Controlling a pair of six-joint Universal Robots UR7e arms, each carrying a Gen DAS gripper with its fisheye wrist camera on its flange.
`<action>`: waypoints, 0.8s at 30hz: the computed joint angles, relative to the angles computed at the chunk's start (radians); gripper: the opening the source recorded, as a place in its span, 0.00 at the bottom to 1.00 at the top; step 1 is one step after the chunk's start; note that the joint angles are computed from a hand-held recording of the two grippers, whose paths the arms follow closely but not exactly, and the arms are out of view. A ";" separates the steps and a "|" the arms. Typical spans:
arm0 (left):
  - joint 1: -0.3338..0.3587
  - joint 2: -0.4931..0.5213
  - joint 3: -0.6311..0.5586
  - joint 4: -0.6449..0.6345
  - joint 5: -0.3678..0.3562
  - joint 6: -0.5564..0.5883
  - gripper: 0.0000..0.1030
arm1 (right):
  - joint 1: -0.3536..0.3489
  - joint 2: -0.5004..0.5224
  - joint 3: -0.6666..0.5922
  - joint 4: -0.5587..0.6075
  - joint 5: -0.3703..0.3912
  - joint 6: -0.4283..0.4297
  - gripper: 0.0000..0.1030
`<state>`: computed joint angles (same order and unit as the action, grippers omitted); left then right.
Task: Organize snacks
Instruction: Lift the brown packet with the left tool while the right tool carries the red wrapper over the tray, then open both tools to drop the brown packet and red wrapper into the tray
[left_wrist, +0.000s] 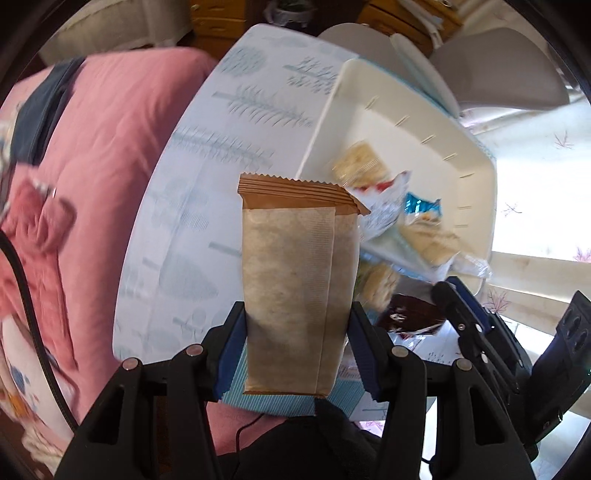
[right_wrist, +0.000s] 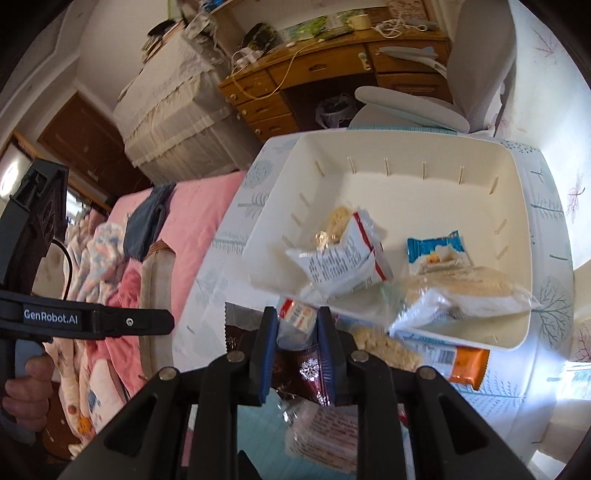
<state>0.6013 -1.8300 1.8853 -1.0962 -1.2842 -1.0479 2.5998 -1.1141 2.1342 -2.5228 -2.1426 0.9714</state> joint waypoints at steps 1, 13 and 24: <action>0.011 0.027 -0.013 -0.018 0.006 0.031 0.51 | -0.005 -0.001 0.001 -0.011 -0.006 0.004 0.21; 0.084 0.237 -0.065 -0.213 0.076 0.231 0.51 | -0.075 -0.038 0.025 -0.060 -0.131 0.017 0.22; 0.122 0.315 -0.022 -0.386 0.060 0.355 0.53 | -0.145 -0.082 0.072 -0.030 -0.135 0.047 0.24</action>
<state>0.7232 -1.5145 1.8637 -1.4825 -1.2239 -0.6927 2.4550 -1.1966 2.2062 -2.5527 -2.2780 1.0189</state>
